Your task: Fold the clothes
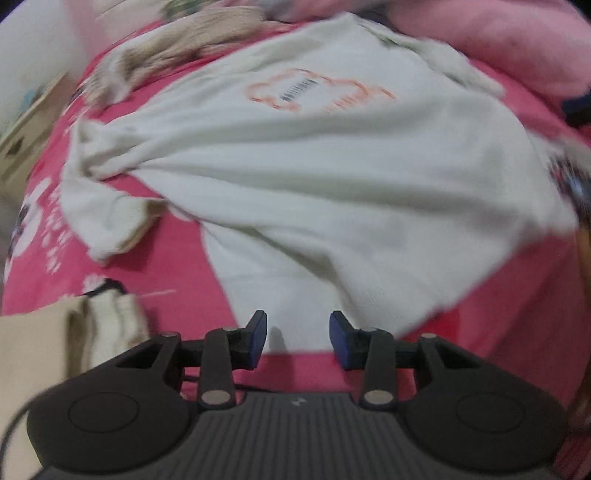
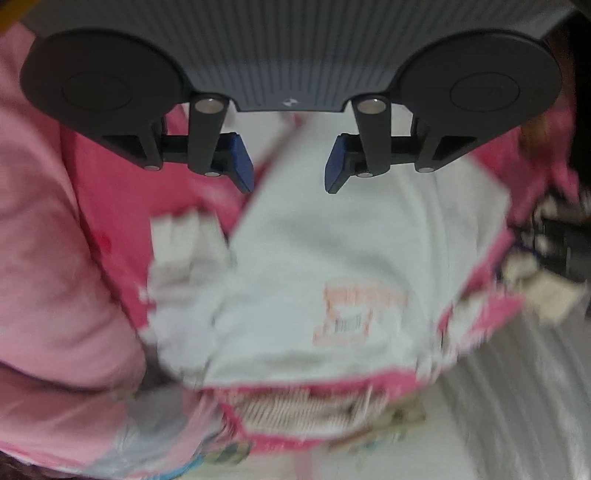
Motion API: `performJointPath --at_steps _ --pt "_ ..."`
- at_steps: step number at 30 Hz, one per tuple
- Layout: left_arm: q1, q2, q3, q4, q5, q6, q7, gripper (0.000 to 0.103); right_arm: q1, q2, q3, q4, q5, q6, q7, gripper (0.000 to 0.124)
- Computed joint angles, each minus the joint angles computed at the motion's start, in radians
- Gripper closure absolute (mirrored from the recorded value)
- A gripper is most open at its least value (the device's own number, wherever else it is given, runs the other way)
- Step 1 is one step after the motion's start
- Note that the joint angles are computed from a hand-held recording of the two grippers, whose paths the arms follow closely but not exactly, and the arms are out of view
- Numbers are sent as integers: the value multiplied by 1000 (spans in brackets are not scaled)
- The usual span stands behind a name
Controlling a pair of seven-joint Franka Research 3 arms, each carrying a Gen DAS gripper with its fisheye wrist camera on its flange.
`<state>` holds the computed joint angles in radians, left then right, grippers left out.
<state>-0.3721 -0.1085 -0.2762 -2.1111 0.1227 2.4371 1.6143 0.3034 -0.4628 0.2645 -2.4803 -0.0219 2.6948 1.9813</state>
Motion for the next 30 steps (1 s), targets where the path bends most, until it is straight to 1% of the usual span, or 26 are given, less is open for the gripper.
performJointPath --at_steps 1,3,5,6,7,9,11,12,14,15,16,17,18,19,20,22,25,26,30 --pt "-6 -13 -1 -25 2 14 35 59 29 1 -14 -6 4 -21 -53 81" --pt "-11 -27 -6 -60 38 34 77 58 85 16 -37 -8 16 -50 -175 81" --pt "-10 -31 -13 -85 89 54 78 56 126 57 -48 9 24 -62 -294 78" --pt "-6 -30 -19 -94 128 65 56 56 139 83 -50 23 26 -68 -345 74" --pt "-2 -26 -24 -99 164 75 28 56 144 111 -47 39 24 -75 -382 65" --pt "8 -17 -28 -107 230 101 -28 56 140 172 -35 73 6 -87 -416 56" --pt "15 -14 -31 -119 291 139 -85 55 125 227 -15 98 -41 -77 -396 56" --pt "19 -11 -31 -126 320 162 -108 54 117 250 -8 109 -69 -67 -366 58" --pt "25 -2 -32 -136 375 199 -148 53 109 273 -10 118 -88 -35 -291 69" --pt "28 2 -33 -142 407 220 -174 53 101 276 -10 115 -96 -13 -226 84" --pt "32 5 -35 -147 439 238 -206 55 93 269 -11 106 -96 11 -157 108" --pt "32 8 -33 -150 446 253 -227 64 88 258 -16 93 -84 33 -100 116" --pt "29 9 -28 -152 426 267 -233 72 80 248 -18 81 -72 55 -42 117" --pt "26 8 -24 -152 400 272 -238 87 81 236 -27 68 -45 75 -11 117" --pt "25 7 -22 -150 382 273 -250 96 85 220 -36 58 -19 92 -2 118" --pt "23 -7 -13 -153 333 289 -265 97 66 182 -32 46 -20 123 31 118" --pt "2 -47 21 -162 146 317 -227 98 21 128 -13 35 -33 169 86 118" --pt "-12 -65 37 -166 66 325 -205 98 11 109 -13 32 -23 188 102 118" --pt "-103 -140 146 -167 -352 335 -54 99 -9 51 -37 45 58 262 125 118"
